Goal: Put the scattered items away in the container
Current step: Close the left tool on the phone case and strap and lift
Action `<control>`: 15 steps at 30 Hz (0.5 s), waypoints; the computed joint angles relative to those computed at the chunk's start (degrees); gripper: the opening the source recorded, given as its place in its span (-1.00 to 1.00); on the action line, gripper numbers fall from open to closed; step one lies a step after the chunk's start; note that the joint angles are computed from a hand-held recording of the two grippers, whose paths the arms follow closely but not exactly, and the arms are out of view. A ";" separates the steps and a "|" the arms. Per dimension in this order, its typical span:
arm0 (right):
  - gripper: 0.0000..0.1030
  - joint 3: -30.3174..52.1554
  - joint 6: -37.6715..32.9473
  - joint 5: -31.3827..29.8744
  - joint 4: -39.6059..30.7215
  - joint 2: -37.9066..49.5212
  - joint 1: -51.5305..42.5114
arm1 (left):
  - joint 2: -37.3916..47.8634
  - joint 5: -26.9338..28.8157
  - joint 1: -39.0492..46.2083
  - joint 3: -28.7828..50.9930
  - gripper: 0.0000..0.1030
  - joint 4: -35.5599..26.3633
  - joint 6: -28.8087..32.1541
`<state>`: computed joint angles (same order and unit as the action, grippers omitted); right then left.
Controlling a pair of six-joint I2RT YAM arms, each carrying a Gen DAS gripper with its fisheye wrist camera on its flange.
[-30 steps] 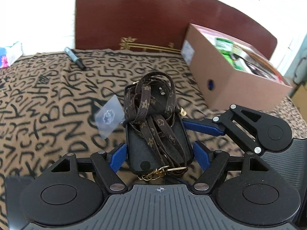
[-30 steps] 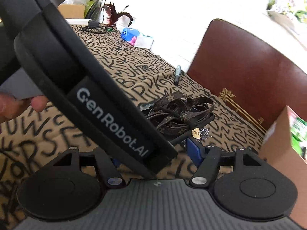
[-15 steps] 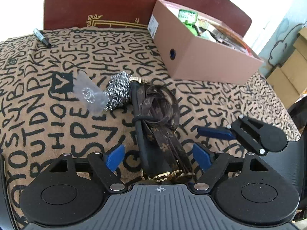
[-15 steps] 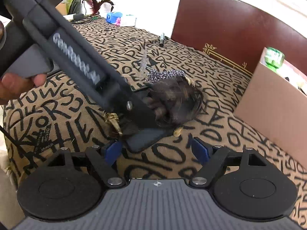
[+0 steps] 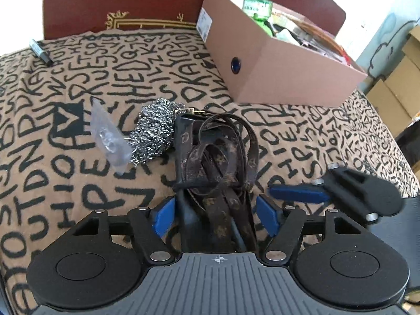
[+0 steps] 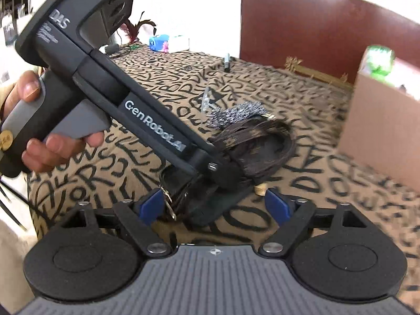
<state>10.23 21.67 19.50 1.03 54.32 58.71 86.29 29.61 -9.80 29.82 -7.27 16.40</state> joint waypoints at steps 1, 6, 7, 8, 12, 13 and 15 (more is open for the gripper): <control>0.73 -0.50 -0.24 -2.70 4.48 3.59 -2.12 | 1.26 -0.42 -0.64 0.47 0.48 0.42 0.00; 0.63 -0.86 3.32 0.55 9.35 7.94 0.40 | -1.05 -5.11 -4.32 -2.32 0.33 4.38 -0.02; 0.59 -1.15 4.40 0.16 7.04 5.26 0.67 | -2.12 -5.07 -4.47 -2.59 0.31 3.67 0.10; 0.46 -1.55 5.26 0.01 4.63 2.31 1.11 | -3.09 -4.71 -4.51 -2.61 0.28 2.66 0.25; 0.17 -1.54 6.11 4.97 -6.15 -9.04 5.97 | -7.86 -0.92 -4.73 -2.22 -0.02 -2.91 0.53; 0.17 -1.13 6.52 6.03 -8.29 -10.51 6.71 | -9.36 -1.91 -6.08 -2.75 -0.04 -2.70 -0.07; 0.15 -0.12 7.91 7.30 -12.54 -13.03 7.23 | -11.28 -3.43 -8.49 -3.72 -0.11 -1.60 -1.14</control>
<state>10.11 29.58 26.81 -11.51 41.29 65.94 75.01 26.18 -18.30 26.11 -8.87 15.26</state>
